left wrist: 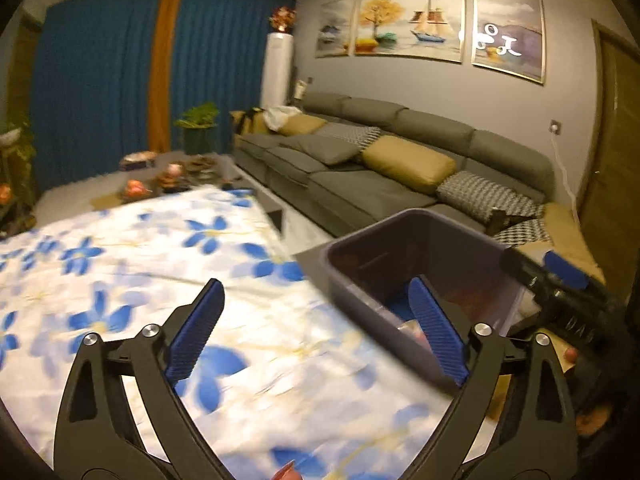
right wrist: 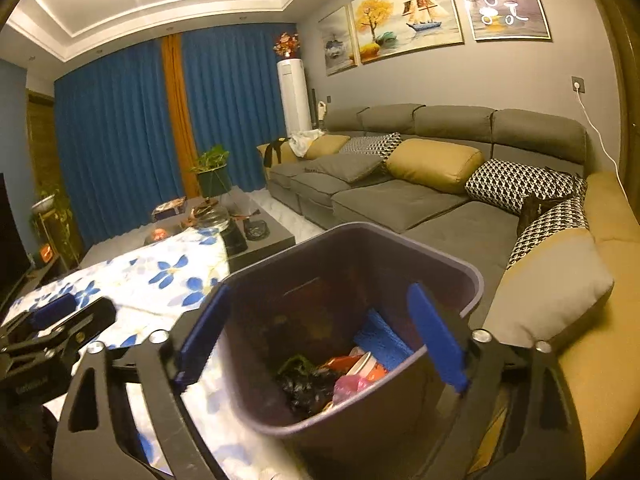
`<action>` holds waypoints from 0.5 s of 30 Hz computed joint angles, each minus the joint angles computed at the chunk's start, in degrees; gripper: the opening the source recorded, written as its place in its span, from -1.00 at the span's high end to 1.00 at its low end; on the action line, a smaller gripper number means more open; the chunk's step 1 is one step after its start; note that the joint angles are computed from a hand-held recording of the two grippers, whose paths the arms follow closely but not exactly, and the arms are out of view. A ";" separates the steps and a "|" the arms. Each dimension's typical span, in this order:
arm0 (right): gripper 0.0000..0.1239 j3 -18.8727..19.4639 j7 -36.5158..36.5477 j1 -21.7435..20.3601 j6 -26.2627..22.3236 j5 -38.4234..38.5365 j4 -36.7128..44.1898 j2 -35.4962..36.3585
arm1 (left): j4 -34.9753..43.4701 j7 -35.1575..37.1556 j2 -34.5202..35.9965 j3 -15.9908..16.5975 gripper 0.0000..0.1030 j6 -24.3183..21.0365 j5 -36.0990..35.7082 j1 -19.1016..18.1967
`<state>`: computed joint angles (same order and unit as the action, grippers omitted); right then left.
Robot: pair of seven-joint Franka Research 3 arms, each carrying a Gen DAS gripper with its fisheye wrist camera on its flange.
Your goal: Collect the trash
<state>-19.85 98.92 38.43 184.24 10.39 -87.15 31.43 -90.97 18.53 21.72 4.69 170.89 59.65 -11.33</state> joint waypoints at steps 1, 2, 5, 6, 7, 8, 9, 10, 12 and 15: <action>-0.46 -0.84 0.04 1.01 0.30 -0.16 -1.11 -0.72 | -1.79 -2.63 -1.63 1.47 -0.85 -0.15 2.51 -1.09; -0.50 -2.70 0.26 3.09 0.98 -0.33 -2.90 -1.65 | -4.17 -6.82 -3.87 2.95 -0.88 -0.64 6.54 -2.27; -0.57 -5.62 -0.42 6.76 2.53 0.34 -5.84 -3.19 | -10.04 -15.46 -9.67 3.38 -0.88 -4.24 15.16 -3.23; -0.57 -5.98 -1.28 7.77 3.19 0.56 -7.32 -4.17 | -11.91 -16.73 -11.47 2.88 -0.88 -5.88 16.65 -3.14; -0.57 -7.65 -1.90 9.85 3.64 1.18 -8.70 -4.85 | -14.27 -17.91 -13.68 2.33 -0.88 -7.94 18.22 -3.03; -0.57 -9.75 -2.43 12.41 4.30 1.98 -10.32 -5.53 | -16.42 -19.21 -15.69 1.73 -0.88 -9.73 19.93 -2.80; -0.57 -10.58 -3.14 13.68 4.99 2.71 -11.46 -6.09 | -18.47 -20.16 -17.57 1.01 -0.88 -11.57 21.15 -2.50; -0.57 -12.51 -3.71 16.09 5.60 3.76 -12.94 -6.73 | -20.02 -20.77 -19.04 0.28 -0.88 -12.65 21.89 -2.01; -0.57 -14.06 -5.16 18.96 7.24 5.60 -15.84 -8.33 | -23.92 -22.15 -22.54 -1.23 -0.88 -14.53 22.90 -0.88; -0.57 -17.79 -7.72 24.55 8.00 9.03 -18.92 -9.89 | -27.87 -24.40 -26.37 -3.44 -0.88 -16.07 23.42 1.08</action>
<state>-37.64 91.20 62.98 192.24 19.42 -106.07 21.54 -118.84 -5.87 -4.65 1.25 154.82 83.07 -10.26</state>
